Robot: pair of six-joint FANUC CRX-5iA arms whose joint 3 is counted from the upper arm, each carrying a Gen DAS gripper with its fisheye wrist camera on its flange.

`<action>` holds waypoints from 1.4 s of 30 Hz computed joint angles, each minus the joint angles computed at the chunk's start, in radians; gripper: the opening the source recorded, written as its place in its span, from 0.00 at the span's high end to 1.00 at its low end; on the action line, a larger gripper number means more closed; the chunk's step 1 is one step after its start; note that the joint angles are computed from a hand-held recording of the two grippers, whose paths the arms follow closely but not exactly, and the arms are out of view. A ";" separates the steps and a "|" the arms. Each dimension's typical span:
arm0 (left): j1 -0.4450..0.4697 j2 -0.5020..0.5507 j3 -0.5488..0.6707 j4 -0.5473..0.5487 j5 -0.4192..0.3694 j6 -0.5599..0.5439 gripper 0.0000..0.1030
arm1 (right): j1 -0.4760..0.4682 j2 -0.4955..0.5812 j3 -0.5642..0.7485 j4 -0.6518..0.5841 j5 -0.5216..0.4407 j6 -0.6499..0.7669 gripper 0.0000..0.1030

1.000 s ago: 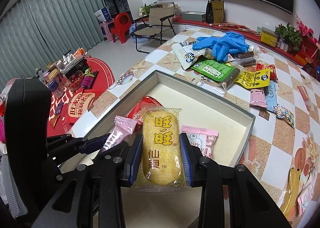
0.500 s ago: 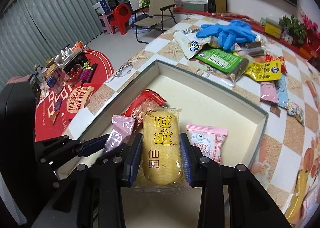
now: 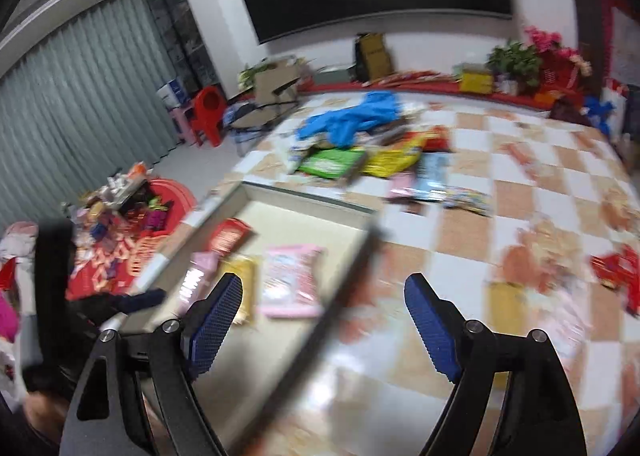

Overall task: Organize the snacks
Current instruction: 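Move both tools back over the table snacks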

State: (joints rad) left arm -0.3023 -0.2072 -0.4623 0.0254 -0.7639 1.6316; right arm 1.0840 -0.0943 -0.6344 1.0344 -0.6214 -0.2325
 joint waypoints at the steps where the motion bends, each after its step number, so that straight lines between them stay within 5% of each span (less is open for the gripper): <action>1: -0.028 -0.007 0.003 -0.002 0.000 0.009 0.32 | 0.029 -0.037 -0.040 -0.008 -0.071 -0.011 0.18; 6: -0.189 0.028 0.057 0.002 0.000 0.055 0.27 | 0.142 -0.200 -0.182 -0.184 -0.358 -0.040 0.18; 10: -0.308 0.151 0.167 -0.028 -0.026 0.117 0.27 | 0.180 -0.271 -0.234 -0.356 -0.510 -0.060 0.18; 13: -0.360 0.262 0.276 -0.076 -0.062 0.193 0.27 | 0.197 -0.330 -0.280 -0.376 -0.540 -0.101 0.00; 28: -0.357 0.579 0.581 -0.065 -0.177 0.283 0.28 | 0.210 -0.329 -0.305 -0.368 -0.529 -0.088 0.00; 32: -0.393 0.581 0.603 -0.161 -0.165 0.298 0.71 | 0.208 -0.328 -0.303 -0.368 -0.528 -0.086 0.00; 42: -0.415 0.426 0.392 -0.286 0.018 0.390 0.75 | 0.211 -0.329 -0.303 -0.364 -0.524 -0.085 0.00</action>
State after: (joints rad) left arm -0.7173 0.2191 -0.0701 -0.2601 -0.7460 2.0221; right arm 1.2949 -0.4230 -0.9376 0.6702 -1.1451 -0.3176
